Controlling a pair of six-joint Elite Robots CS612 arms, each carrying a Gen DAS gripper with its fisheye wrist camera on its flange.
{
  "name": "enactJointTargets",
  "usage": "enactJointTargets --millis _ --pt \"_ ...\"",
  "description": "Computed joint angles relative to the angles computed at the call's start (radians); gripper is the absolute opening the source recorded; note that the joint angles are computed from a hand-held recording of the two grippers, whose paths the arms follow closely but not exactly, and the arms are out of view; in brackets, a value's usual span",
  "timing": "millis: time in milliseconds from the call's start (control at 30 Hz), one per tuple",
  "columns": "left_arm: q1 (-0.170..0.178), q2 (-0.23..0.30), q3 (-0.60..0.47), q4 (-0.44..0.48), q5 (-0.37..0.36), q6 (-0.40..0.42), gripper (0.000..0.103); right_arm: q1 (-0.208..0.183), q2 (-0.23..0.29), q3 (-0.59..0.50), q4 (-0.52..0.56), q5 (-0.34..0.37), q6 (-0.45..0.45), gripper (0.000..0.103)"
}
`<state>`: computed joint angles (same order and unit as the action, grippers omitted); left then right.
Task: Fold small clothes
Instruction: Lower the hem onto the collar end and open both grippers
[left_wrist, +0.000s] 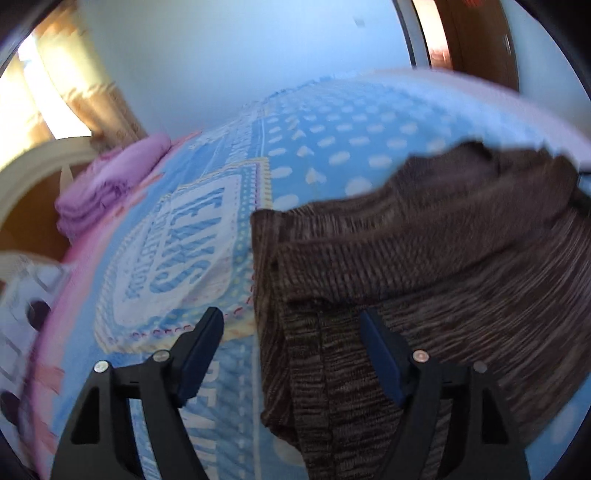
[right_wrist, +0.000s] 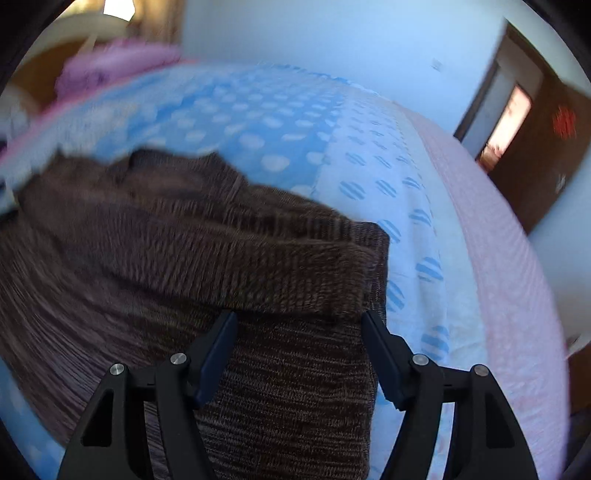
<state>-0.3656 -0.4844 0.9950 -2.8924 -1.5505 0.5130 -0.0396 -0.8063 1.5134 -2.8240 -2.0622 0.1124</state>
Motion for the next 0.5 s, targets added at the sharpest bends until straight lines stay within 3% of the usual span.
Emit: enactJointTargets --millis 67,200,333,400,500 --pt "-0.007 0.020 -0.033 -0.007 0.019 -0.004 0.081 0.012 0.021 -0.029 0.002 -0.066 -0.046 0.070" --pt "-0.016 0.079 -0.165 0.042 0.083 -0.070 0.081 0.001 0.051 -0.120 0.104 -0.101 -0.049 0.070" --pt "-0.007 0.140 -0.323 0.162 0.115 -0.194 0.083 -0.013 0.070 -0.181 0.084 -0.170 -0.005 0.070" --pt "0.000 0.157 -0.370 0.215 0.119 -0.234 0.085 -0.024 0.064 -0.184 0.079 -0.164 0.046 0.070" --pt "0.014 0.158 -0.369 0.217 0.123 -0.239 0.089 -0.035 0.044 -0.157 0.073 -0.126 0.086 0.070"
